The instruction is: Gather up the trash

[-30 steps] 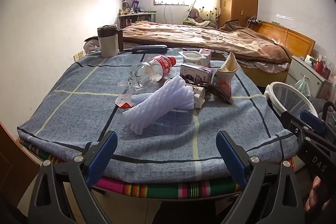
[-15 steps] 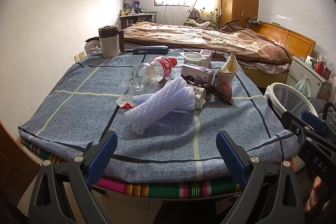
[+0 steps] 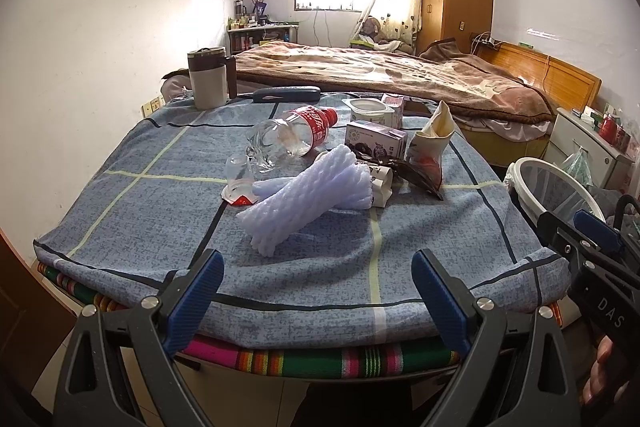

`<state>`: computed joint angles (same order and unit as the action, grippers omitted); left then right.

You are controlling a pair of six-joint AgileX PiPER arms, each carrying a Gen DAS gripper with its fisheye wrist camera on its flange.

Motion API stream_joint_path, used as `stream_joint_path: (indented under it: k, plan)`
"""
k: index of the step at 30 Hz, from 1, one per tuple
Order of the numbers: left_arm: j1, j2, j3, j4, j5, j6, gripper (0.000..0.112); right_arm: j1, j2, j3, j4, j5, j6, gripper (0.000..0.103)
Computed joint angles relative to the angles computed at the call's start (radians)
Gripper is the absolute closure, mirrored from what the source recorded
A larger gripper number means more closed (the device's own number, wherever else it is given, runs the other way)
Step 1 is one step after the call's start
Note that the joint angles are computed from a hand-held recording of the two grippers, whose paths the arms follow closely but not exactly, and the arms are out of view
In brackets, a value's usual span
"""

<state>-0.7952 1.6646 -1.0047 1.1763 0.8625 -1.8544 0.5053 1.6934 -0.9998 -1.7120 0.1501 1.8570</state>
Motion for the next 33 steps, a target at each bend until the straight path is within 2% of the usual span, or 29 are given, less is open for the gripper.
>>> stream_joint_path:
  k: [33]
  plan:
    - [0.000, -0.002, -0.002, -0.004, 0.007, 0.004, 0.016, 0.000, 0.003, -0.002, 0.005, 0.001, -0.004, 0.037]
